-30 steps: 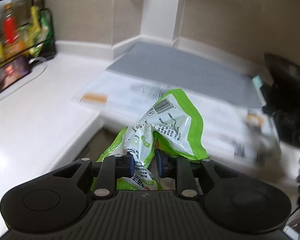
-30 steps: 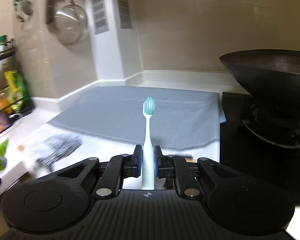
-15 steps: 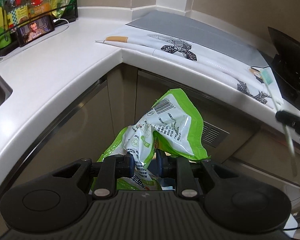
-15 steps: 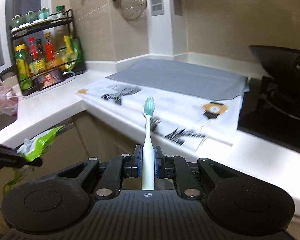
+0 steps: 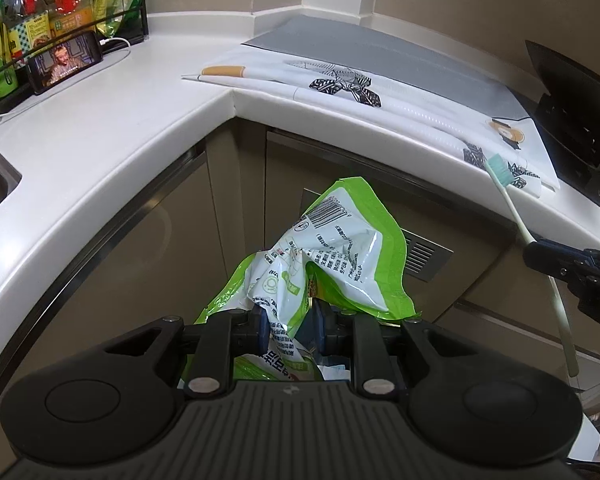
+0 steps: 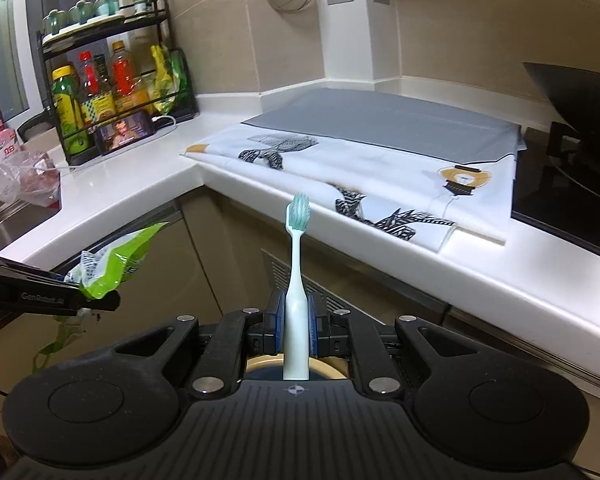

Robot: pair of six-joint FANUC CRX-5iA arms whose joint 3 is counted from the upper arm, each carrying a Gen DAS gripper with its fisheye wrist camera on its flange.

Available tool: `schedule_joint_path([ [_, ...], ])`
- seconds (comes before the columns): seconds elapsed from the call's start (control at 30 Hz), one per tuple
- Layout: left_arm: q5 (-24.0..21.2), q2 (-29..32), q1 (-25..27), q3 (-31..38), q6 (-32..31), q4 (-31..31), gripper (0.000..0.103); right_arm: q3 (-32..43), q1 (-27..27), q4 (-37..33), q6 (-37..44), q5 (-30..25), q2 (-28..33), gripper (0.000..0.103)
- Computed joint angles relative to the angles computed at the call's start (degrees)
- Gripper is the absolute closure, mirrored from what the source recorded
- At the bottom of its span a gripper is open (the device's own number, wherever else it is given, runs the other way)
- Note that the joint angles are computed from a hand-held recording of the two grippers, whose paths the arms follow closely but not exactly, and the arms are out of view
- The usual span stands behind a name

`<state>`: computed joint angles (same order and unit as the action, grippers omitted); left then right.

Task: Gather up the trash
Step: 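Lift the snack bag and toothbrush and carry both tools down toward the bin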

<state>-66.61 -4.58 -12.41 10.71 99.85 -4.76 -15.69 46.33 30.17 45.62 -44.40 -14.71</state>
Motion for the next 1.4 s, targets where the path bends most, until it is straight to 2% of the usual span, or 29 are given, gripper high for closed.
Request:
schedule_joint_path([
  [0.63,0.01,0.39,-0.02,-0.29,-0.46,0.76,0.080,0.95,-0.15,-2.32,0.96,-1.08,0.67,0.090],
  [1.4,-2.14,3.21,0.76,0.94,-1.56,2.85,0.080,2.41,-0.45,-5.48,3.98,-2.01,2.47,0.090],
])
